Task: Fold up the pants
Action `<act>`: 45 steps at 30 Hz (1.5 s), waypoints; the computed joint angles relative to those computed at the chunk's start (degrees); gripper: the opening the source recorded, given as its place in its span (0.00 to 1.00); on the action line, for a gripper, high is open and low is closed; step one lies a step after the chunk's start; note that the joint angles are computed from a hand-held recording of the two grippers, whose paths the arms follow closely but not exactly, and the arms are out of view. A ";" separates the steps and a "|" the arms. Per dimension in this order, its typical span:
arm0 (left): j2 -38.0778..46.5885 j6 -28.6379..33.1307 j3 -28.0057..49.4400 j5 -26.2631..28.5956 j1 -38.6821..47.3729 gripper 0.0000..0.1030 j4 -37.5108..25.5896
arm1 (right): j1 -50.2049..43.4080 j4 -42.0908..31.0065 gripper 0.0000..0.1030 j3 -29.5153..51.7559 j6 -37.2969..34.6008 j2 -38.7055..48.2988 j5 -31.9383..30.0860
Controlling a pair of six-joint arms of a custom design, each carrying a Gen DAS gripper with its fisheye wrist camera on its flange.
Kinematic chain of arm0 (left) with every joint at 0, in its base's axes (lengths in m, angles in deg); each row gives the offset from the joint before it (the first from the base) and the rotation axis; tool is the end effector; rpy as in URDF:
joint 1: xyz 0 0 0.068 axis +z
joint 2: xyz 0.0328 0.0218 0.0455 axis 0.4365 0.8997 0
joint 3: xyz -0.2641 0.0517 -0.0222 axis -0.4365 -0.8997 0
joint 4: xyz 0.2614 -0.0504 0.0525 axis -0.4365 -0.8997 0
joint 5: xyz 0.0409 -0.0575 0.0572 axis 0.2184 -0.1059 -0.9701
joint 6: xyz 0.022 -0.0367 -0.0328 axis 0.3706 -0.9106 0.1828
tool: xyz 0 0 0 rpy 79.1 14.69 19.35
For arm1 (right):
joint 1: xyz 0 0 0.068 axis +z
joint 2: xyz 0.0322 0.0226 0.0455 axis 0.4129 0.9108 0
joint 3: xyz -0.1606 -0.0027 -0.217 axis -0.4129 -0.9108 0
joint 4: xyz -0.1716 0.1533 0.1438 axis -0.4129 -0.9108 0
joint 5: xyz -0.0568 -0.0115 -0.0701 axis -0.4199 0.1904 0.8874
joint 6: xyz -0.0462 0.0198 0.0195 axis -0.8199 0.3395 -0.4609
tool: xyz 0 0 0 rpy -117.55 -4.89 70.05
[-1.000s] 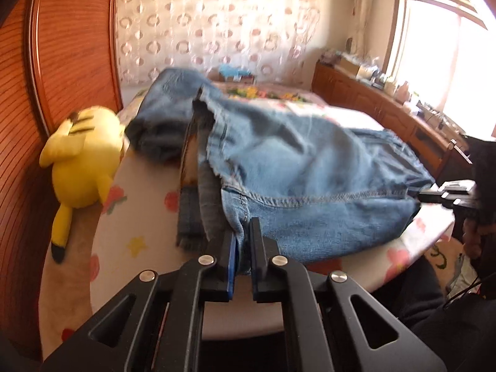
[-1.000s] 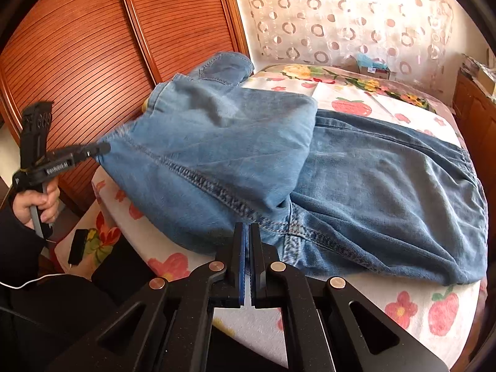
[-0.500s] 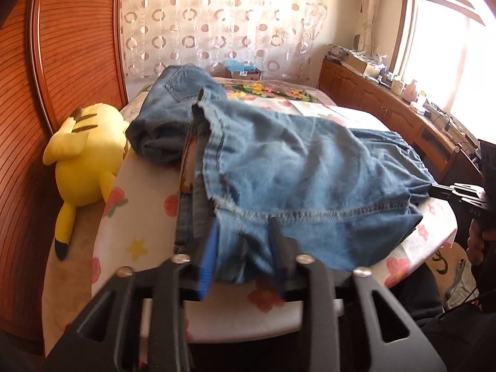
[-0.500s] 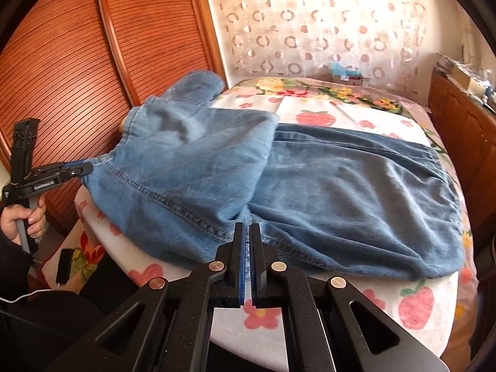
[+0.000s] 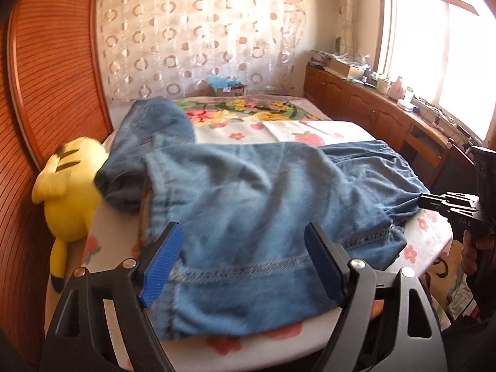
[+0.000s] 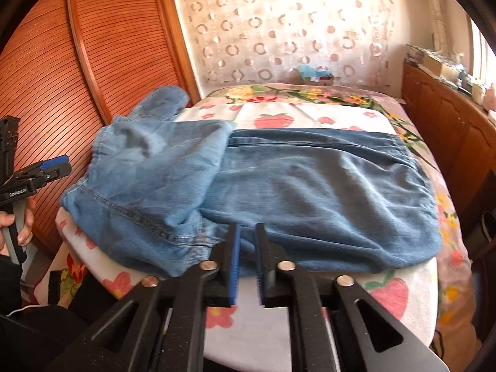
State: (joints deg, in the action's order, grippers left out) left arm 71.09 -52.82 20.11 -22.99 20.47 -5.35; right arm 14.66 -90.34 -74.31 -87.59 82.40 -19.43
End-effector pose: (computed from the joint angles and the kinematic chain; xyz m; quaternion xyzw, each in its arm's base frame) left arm 0.1951 -0.0296 0.1132 0.2065 0.8815 -0.1176 0.4080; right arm 0.1275 -0.0109 0.1147 -0.0207 0.8961 0.0884 0.4344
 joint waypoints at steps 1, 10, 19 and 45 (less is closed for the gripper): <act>1.06 -0.58 0.29 -0.52 -1.43 0.79 0.92 | -1.30 0.06 0.22 -0.16 -0.44 -0.10 -0.43; 12.26 -6.26 3.38 -6.78 -14.58 0.79 9.14 | -17.97 -2.24 0.34 -0.49 -7.33 -0.93 -5.73; 19.94 -8.15 5.49 -10.15 -20.12 0.79 13.03 | -40.46 5.54 0.34 1.63 -18.57 14.65 -14.68; 28.38 -10.60 6.68 -8.64 -22.12 0.79 17.28 | -44.30 21.69 0.36 13.80 -13.40 51.16 -13.42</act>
